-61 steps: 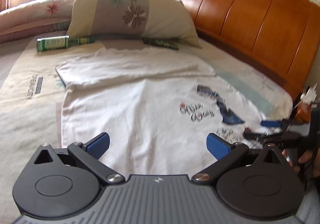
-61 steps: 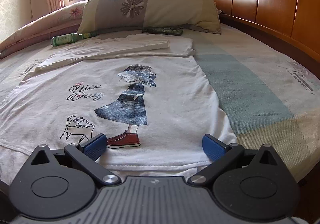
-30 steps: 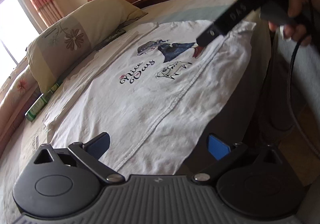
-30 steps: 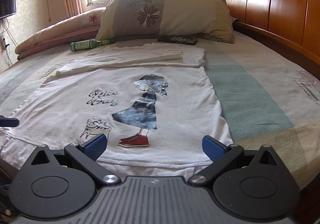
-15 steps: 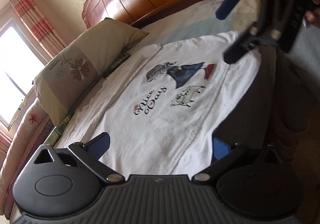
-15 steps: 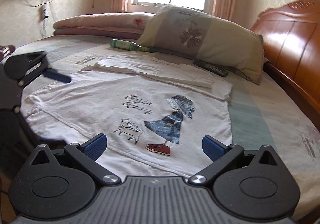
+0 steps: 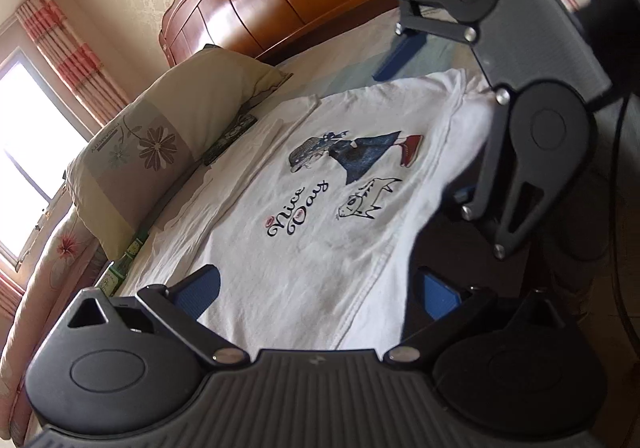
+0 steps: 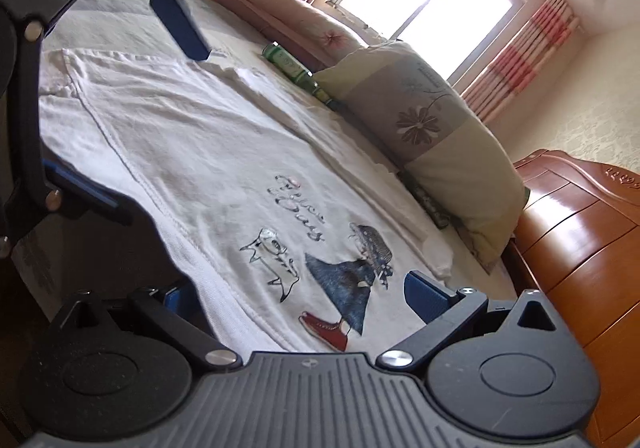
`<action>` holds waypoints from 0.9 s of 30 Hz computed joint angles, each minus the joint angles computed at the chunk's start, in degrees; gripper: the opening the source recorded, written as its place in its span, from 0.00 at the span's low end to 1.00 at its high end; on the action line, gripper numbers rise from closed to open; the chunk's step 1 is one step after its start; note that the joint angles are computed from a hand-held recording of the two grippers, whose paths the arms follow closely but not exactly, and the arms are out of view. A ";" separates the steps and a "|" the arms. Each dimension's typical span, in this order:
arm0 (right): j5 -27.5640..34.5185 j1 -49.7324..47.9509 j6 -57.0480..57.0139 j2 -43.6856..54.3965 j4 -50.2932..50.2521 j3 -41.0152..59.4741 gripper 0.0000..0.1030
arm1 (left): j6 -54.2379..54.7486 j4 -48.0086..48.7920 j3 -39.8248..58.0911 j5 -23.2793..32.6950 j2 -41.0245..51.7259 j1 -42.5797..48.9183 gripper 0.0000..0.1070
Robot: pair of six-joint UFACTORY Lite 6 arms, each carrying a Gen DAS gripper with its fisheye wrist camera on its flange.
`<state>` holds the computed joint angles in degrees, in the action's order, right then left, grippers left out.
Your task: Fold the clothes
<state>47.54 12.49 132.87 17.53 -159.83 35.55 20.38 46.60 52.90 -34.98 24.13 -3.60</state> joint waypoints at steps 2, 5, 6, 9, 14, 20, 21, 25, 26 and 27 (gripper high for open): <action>0.98 -0.43 0.69 -0.97 -0.74 -0.66 1.00 | 6.20 -4.75 -0.90 -1.47 1.07 -0.79 0.96; 0.27 -1.25 1.53 -1.72 -2.11 -0.76 1.00 | 16.48 -16.10 -1.37 -4.42 2.89 -2.92 0.96; -0.17 -1.43 1.46 -1.43 -2.36 -0.42 1.00 | 19.94 -19.39 -1.34 -4.78 3.30 -3.36 0.96; -0.52 -1.19 -0.80 1.41 -1.55 1.29 1.00 | 28.91 -26.84 -1.68 -6.51 4.29 -3.78 0.96; 2.38 -0.50 -8.01 4.90 3.62 2.79 1.00 | 34.75 -28.29 -2.78 -9.53 4.98 0.78 0.96; 7.22 -2.93 -18.04 7.57 7.62 3.49 1.00 | 38.30 -32.37 -1.72 -11.17 6.42 2.90 0.96; 9.24 -2.78 -19.80 8.90 8.00 3.82 1.00 | 39.13 -33.14 -2.00 -11.84 6.51 2.48 0.96; 13.30 -1.88 -21.66 11.28 7.80 4.34 1.00 | 40.60 -36.84 -0.82 -12.94 8.09 -0.41 0.96; 13.43 -2.08 -21.69 11.44 7.61 4.63 1.00 | 40.48 -37.09 -0.30 -12.31 8.08 -0.51 0.96; 13.72 -2.32 -21.69 11.52 7.58 4.82 1.00 | 40.33 -37.29 0.20 -11.68 8.06 -0.54 0.96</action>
